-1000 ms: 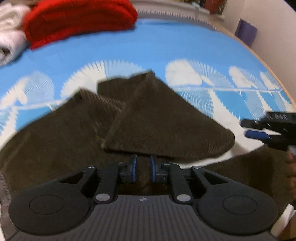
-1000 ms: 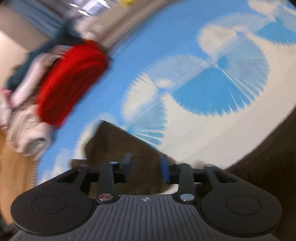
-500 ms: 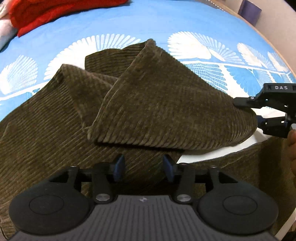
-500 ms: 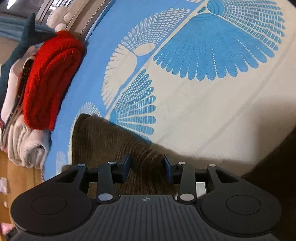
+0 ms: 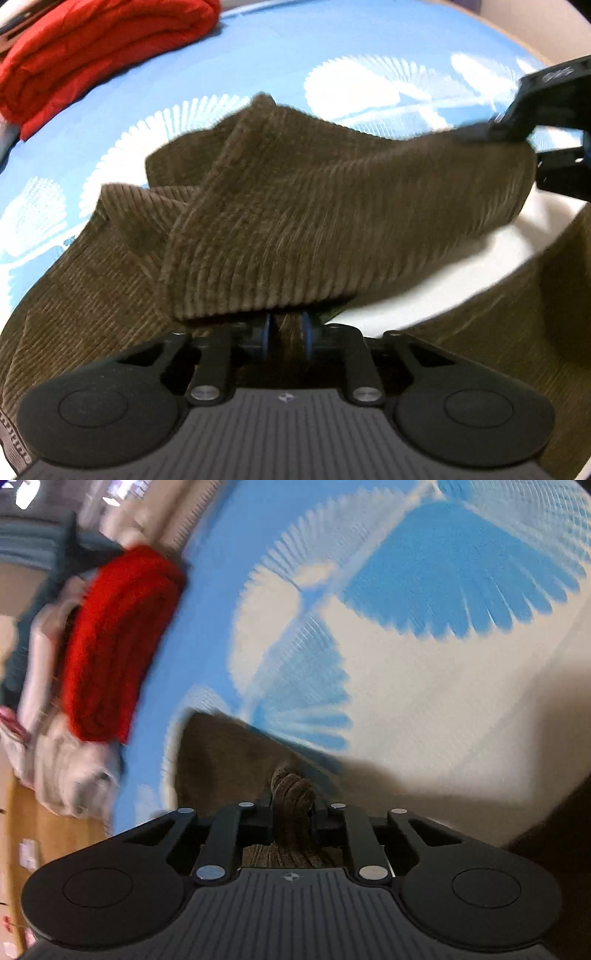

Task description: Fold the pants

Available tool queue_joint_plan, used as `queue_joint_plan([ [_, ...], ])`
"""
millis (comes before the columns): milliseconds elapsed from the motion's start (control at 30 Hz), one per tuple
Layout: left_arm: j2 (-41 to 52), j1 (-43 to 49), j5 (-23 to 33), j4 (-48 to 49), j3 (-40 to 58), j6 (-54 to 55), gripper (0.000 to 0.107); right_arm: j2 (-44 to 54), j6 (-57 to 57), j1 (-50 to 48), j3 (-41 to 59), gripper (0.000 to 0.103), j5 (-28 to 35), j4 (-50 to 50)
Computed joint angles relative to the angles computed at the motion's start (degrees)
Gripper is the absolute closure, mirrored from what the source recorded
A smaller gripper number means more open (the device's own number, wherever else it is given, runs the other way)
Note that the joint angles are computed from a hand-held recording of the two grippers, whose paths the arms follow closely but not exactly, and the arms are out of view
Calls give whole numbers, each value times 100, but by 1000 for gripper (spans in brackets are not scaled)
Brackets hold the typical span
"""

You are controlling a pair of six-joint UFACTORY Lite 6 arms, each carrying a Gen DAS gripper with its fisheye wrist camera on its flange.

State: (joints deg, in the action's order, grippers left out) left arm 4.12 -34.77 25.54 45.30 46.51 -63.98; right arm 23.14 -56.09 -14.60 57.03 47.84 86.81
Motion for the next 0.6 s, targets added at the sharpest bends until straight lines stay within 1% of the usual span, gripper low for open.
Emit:
queue_joint_plan([
  [33, -110, 0, 108, 144, 0, -154, 91, -301, -213, -115, -220, 90, 46, 462],
  [67, -163, -101, 400, 446, 19, -484, 92, -826, -660, -212, -639, 91, -135, 1062],
  [100, -236, -106, 625, 655, 11, -573, 92, -1426, -1260, -369, -966, 91, -257, 1662],
  [133, -352, 11, 609, 624, -55, -423, 92, -2025, -1859, -317, -1217, 91, -619, 2261],
  [167, -528, 169, 354, 354, -167, -162, 92, -2623, -2459, -252, -1479, 90, -918, 2858],
  [200, -606, 314, 191, -110, -195, 265, 92, -2982, -2989, -192, -1731, 90, -1022, 3303],
  [233, -640, 349, 190, -334, -226, 460, 92, -3101, -3281, -47, -1811, 90, -1347, 3511],
  [267, -613, 289, 331, -318, -225, 562, 92, -3179, -3349, 166, -1799, 89, -1910, 3479],
  [300, -549, 233, 450, -192, -232, 519, 92, -3127, -3178, 324, -1748, 89, -2429, 3210],
  [333, -497, 237, 537, -177, -248, 514, 93, -2840, -2768, 382, -1654, 86, -2710, 2742],
  [367, -463, 301, 580, -209, -265, 530, 93, -2458, -2169, 384, -1525, 82, -2750, 2397],
  [400, -464, 396, 621, -217, -289, 552, 93, -2071, -1570, 253, -1421, 79, -2551, 1986],
  [433, -487, 489, 654, -266, -297, 607, 92, -1717, -971, 24, -1332, 77, -2130, 1602],
  [467, -522, 602, 654, -347, -299, 700, 92, -1507, -473, -183, -1258, 76, -1832, 1303],
  [500, -586, 731, 629, -453, -330, 830, 92, -1401, -206, -303, -1217, 76, -1768, 1140],
  [533, -635, 840, 606, -547, -360, 947, 92, -1343, 29, -399, -1182, 71, -1828, 1096],
  [567, -662, 885, 635, -569, -368, 994, 92, -1278, 25, -526, -1171, 62, -1784, 1228],
  [600, -697, 899, 687, -523, -404, 977, 92, -1179, -62, -681, -1188, 59, -1663, 1484],
])
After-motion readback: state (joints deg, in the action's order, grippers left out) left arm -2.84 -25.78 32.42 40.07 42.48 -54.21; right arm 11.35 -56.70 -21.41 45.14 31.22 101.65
